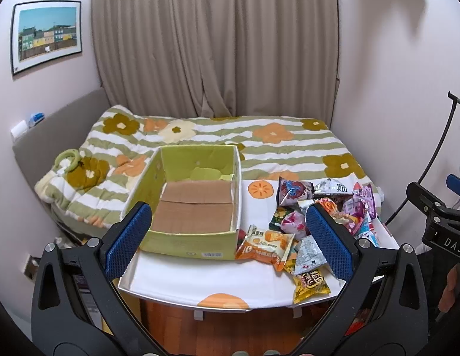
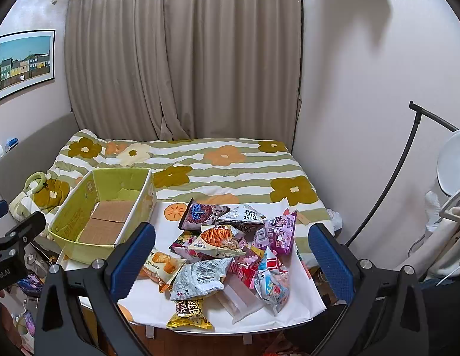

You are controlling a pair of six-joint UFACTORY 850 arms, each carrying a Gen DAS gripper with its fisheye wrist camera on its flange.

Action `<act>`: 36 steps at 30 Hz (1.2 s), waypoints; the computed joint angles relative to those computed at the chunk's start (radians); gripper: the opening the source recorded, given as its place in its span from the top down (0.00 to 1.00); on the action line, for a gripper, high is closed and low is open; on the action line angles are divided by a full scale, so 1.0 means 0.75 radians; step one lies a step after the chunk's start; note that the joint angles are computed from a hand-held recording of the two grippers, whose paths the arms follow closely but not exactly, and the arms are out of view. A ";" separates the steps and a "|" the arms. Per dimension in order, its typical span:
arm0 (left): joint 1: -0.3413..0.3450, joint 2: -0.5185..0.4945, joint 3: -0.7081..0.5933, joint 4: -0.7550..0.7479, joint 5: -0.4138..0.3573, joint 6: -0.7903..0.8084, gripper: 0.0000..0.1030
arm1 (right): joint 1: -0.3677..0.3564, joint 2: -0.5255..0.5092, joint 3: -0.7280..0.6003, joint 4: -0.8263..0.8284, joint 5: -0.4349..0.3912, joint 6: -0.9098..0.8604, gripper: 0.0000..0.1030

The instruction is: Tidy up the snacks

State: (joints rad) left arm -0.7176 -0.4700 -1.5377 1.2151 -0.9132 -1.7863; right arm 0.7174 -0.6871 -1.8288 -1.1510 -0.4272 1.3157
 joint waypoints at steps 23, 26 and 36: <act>-0.001 -0.015 -0.017 -0.013 0.008 0.000 0.00 | -0.001 -0.011 -0.024 0.055 -0.006 -0.058 0.00; 0.000 -0.014 -0.016 -0.014 0.011 0.001 0.00 | -0.002 -0.011 -0.025 0.057 -0.006 -0.059 0.00; -0.002 -0.028 -0.020 -0.014 0.021 -0.014 0.00 | -0.001 -0.011 -0.028 0.068 -0.007 -0.069 0.00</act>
State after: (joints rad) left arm -0.7192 -0.4911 -1.5526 1.2044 -0.8974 -1.7969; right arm 0.7167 -0.6956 -1.8501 -1.1002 -0.4325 1.2640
